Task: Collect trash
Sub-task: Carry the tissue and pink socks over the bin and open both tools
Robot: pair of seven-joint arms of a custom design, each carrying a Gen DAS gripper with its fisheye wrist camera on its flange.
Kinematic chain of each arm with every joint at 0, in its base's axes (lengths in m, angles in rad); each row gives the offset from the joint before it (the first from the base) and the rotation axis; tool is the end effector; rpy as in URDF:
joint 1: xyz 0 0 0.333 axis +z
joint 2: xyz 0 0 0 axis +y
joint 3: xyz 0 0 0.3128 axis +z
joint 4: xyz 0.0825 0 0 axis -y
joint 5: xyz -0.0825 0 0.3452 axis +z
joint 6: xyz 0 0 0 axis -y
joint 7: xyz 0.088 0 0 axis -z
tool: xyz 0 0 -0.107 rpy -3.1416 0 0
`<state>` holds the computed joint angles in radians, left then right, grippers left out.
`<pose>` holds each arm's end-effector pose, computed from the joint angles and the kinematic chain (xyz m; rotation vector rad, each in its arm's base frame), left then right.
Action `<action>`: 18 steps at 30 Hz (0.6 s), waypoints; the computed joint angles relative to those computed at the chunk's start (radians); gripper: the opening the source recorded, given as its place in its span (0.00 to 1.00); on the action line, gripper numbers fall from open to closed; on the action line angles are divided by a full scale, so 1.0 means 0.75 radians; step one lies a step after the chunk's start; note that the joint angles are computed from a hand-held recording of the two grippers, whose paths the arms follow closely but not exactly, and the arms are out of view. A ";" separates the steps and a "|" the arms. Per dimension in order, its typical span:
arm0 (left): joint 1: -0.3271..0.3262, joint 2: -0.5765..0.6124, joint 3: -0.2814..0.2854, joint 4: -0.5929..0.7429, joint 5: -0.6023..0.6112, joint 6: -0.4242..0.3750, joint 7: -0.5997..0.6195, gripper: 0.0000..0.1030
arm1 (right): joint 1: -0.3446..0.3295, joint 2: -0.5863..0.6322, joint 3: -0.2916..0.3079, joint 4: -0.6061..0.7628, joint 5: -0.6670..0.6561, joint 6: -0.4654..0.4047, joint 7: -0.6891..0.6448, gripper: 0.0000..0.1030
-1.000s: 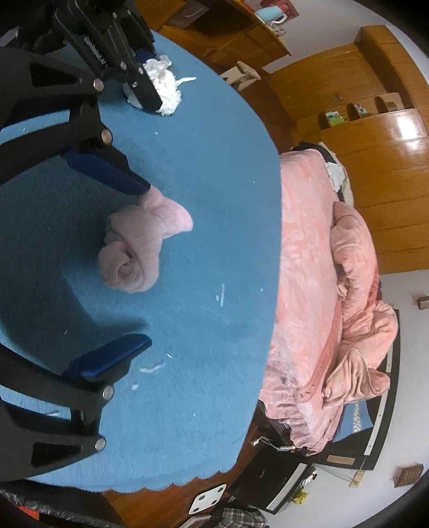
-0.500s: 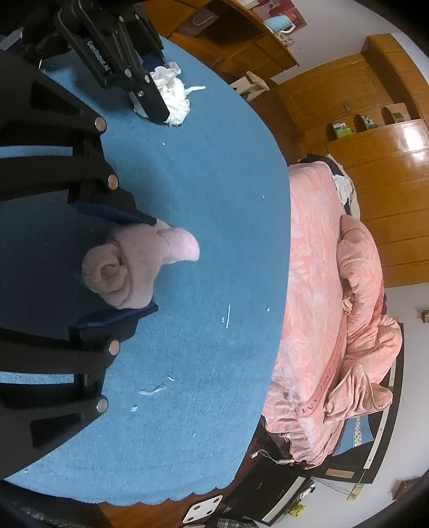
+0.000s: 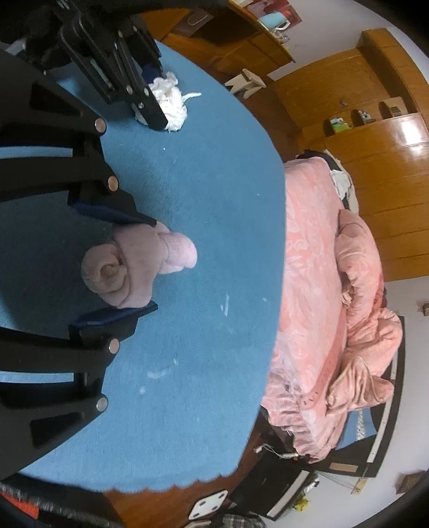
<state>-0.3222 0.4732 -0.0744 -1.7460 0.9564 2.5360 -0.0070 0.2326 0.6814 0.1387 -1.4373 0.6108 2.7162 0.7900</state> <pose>0.6029 -0.2561 0.3540 -2.1662 1.3235 -0.5472 0.6943 0.2205 0.3716 -2.1410 1.1193 -0.2650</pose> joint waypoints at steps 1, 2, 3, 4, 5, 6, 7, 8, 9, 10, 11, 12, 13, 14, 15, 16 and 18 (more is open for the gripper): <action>-0.006 0.002 -0.003 0.010 -0.006 -0.024 0.014 0.40 | -0.001 -0.021 -0.006 -0.024 -0.002 0.012 -0.006 0.43; -0.012 0.003 -0.007 0.021 -0.012 -0.046 0.023 0.39 | 0.000 -0.038 -0.014 -0.044 -0.008 0.027 -0.011 0.43; -0.013 0.000 -0.009 0.021 -0.016 -0.048 0.023 0.39 | -0.008 -0.056 -0.010 -0.064 -0.002 0.041 -0.026 0.43; -0.017 -0.006 -0.012 0.020 -0.018 -0.048 0.015 0.39 | -0.019 -0.065 -0.002 -0.072 0.008 0.047 -0.042 0.43; -0.023 -0.013 -0.013 0.014 -0.013 -0.045 0.004 0.39 | -0.035 -0.086 0.006 -0.096 0.026 0.057 -0.061 0.43; -0.039 -0.020 -0.014 0.018 0.002 -0.052 -0.012 0.39 | -0.045 -0.100 0.008 -0.107 0.039 0.056 -0.068 0.43; -0.047 -0.025 -0.016 0.021 0.012 -0.059 -0.013 0.39 | -0.054 -0.112 0.010 -0.117 0.053 0.054 -0.074 0.43; -0.063 -0.029 -0.021 0.031 0.022 -0.078 -0.012 0.39 | -0.073 -0.141 0.021 -0.152 0.080 0.063 -0.096 0.43; -0.076 -0.035 -0.025 0.036 0.037 -0.085 -0.020 0.39 | -0.082 -0.157 0.024 -0.170 0.097 0.067 -0.112 0.43; -0.086 -0.039 -0.028 0.039 0.048 -0.088 -0.028 0.39 | -0.090 -0.171 0.028 -0.186 0.114 0.070 -0.130 0.43; -0.104 -0.046 -0.033 0.046 0.061 -0.106 -0.037 0.39 | -0.112 -0.205 0.040 -0.228 0.148 0.079 -0.167 0.43; -0.114 -0.049 -0.038 0.052 0.067 -0.123 -0.040 0.39 | -0.122 -0.230 0.041 -0.257 0.169 0.085 -0.192 0.43; -0.132 -0.061 -0.044 0.049 0.080 -0.137 -0.056 0.39 | -0.124 -0.241 0.037 -0.269 0.182 0.087 -0.206 0.43; -0.138 -0.066 -0.048 0.050 0.086 -0.141 -0.067 0.39 | -0.134 -0.270 0.038 -0.304 0.206 0.097 -0.233 0.43; -0.150 -0.075 -0.054 0.046 0.099 -0.146 -0.086 0.39 | -0.144 -0.296 0.040 -0.335 0.231 0.102 -0.260 0.43; -0.164 -0.084 -0.061 0.046 0.109 -0.156 -0.101 0.39 | -0.155 -0.318 0.042 -0.360 0.259 0.104 -0.289 0.43; -0.188 -0.095 -0.074 0.051 0.126 -0.184 -0.119 0.39 | -0.183 -0.377 0.047 -0.429 0.334 0.109 -0.364 0.43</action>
<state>-0.4635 0.4017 -0.1301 -1.7076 1.0508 2.3981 -0.0961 0.0952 0.3989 0.1742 -1.7589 0.8612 2.7977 0.5168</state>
